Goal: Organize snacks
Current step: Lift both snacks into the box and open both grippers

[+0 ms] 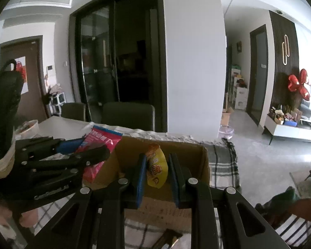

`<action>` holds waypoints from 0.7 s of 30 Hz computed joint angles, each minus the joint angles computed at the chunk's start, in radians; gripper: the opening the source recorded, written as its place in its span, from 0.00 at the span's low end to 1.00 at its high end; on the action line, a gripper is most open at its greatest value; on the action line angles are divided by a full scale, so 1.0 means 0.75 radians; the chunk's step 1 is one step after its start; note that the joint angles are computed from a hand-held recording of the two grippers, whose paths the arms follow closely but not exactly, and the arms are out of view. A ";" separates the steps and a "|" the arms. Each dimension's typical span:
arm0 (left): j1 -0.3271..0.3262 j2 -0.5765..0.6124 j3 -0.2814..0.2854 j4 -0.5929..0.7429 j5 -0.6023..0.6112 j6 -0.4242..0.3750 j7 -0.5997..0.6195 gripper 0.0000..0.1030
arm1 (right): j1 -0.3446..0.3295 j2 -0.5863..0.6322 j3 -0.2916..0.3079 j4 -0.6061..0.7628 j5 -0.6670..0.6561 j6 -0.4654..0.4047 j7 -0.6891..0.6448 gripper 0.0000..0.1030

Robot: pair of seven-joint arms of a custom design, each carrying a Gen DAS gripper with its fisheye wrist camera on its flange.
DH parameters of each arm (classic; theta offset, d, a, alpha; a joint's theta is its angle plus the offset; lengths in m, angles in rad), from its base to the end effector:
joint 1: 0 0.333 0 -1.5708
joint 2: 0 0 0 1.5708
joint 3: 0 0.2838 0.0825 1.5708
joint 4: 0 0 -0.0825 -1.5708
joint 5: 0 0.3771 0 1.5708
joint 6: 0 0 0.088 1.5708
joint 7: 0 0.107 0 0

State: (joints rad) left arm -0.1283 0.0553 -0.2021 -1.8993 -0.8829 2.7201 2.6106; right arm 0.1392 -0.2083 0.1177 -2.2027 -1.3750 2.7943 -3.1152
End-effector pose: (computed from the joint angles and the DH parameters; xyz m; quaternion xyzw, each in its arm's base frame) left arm 0.5878 -0.1694 0.5189 -0.3805 0.8027 -0.4245 0.1753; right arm 0.4934 0.1795 0.5006 -0.5468 0.6488 -0.3940 0.3534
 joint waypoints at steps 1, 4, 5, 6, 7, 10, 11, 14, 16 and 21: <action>-0.006 0.029 0.002 0.029 0.054 0.001 -0.056 0.38 | -0.002 0.014 -0.005 0.011 0.014 0.000 -0.010 0.22; -0.003 0.063 -0.003 0.058 0.109 0.019 -0.118 0.64 | 0.001 0.033 -0.008 0.030 0.064 -0.051 -0.057 0.24; -0.005 0.059 -0.007 0.042 0.120 0.063 -0.134 0.67 | 0.007 0.035 -0.004 0.035 0.083 -0.083 -0.074 0.35; -0.002 0.050 -0.010 0.027 0.119 0.083 -0.133 0.67 | 0.011 0.032 0.003 0.034 0.087 -0.123 -0.071 0.53; 0.002 0.035 -0.014 0.006 0.106 0.097 -0.112 0.67 | 0.015 0.015 0.018 0.021 0.067 -0.183 -0.034 0.60; -0.001 -0.043 -0.017 -0.095 0.042 0.141 -0.006 0.70 | 0.026 -0.029 0.031 -0.018 0.031 -0.252 0.009 0.63; -0.008 -0.064 -0.013 -0.121 0.022 0.153 0.022 0.72 | 0.030 -0.053 0.031 -0.041 0.029 -0.252 0.018 0.63; -0.030 -0.144 0.011 -0.212 -0.012 0.159 0.084 0.73 | 0.032 -0.115 0.043 -0.103 0.008 -0.239 0.054 0.63; -0.054 -0.207 0.038 -0.271 -0.086 0.140 0.158 0.73 | 0.037 -0.164 0.056 -0.150 0.016 -0.239 0.063 0.63; -0.117 -0.351 0.103 -0.413 -0.196 0.125 0.301 0.73 | 0.039 -0.249 0.089 -0.239 0.062 -0.225 0.077 0.63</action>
State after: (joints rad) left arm -0.2163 -0.2083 -0.1248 -2.2094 -1.0297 2.8141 2.8363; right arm 0.1682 -0.3954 0.1842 -2.3822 -1.3285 2.6253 -3.0574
